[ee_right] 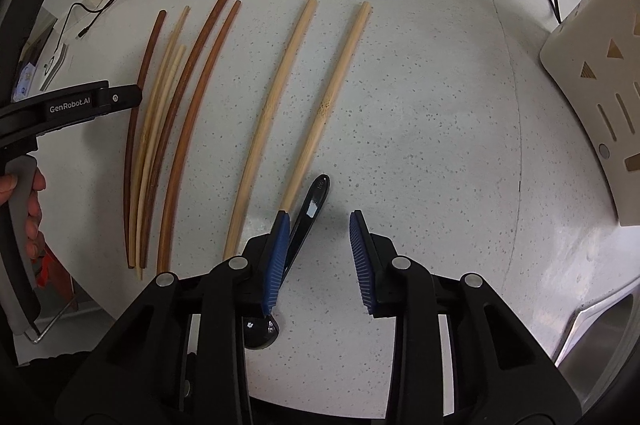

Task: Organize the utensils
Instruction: 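Close the right gripper on the black spoon handle while the left closes on a dark brown chopstick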

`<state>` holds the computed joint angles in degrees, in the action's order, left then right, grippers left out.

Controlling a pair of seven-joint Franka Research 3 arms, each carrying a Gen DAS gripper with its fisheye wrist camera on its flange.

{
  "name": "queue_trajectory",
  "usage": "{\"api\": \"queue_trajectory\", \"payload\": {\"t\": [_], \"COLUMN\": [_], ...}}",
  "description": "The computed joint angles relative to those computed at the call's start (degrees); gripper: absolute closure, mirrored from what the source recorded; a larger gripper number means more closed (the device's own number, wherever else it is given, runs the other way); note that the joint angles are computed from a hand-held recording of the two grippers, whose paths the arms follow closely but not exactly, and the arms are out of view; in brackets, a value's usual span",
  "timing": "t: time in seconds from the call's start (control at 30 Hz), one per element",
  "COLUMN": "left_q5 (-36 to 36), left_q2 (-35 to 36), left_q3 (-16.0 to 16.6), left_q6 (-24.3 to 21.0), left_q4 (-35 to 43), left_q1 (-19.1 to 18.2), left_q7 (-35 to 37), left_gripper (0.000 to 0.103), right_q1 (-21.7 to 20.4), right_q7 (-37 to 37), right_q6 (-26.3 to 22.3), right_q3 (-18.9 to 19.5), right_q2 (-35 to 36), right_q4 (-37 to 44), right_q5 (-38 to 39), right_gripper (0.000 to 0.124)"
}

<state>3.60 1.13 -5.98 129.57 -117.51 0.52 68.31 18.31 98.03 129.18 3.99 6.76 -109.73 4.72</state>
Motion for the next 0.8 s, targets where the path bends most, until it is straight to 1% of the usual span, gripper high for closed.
{"api": "queue_trajectory", "payload": {"t": [0.17, 0.27, 0.67, 0.73, 0.77, 0.8], "left_q5": [1.5, 1.8, 2.1, 2.0, 1.8, 1.7], "left_q2": [1.5, 1.7, 0.7, 0.4, 0.1, -0.1], "left_q3": [-0.1, -0.2, -0.4, -0.5, -0.6, -0.6], "left_q6": [-0.5, -0.4, 0.3, 0.4, 0.4, 0.3], "left_q4": [1.3, 1.4, 0.0, -0.2, -0.4, -0.4], "left_q1": [-0.1, -0.1, -0.4, -0.6, -0.7, -0.8], "left_q7": [-0.2, -0.4, 0.0, 0.7, 1.3, 1.9], "left_gripper": [0.025, 0.025, 0.025, 0.031, 0.034, 0.04], "right_q1": [0.2, 0.3, 1.2, 1.7, 1.9, 2.1], "right_q7": [0.7, 0.5, 1.1, 1.4, 1.7, 2.1], "right_q6": [0.2, -0.7, -2.3, -2.6, -2.9, -3.1], "right_q3": [-0.1, 0.0, 0.1, 0.2, 0.1, 0.3], "right_q2": [-0.2, 0.3, 0.6, 0.8, 0.9, 1.7], "right_q4": [-0.2, 0.4, 0.9, 1.2, 1.4, 2.3], "right_q5": [-1.4, -1.6, -4.4, -6.2, -7.5, -7.6], "right_gripper": [0.095, 0.096, 0.096, 0.098, 0.104, 0.11]}}
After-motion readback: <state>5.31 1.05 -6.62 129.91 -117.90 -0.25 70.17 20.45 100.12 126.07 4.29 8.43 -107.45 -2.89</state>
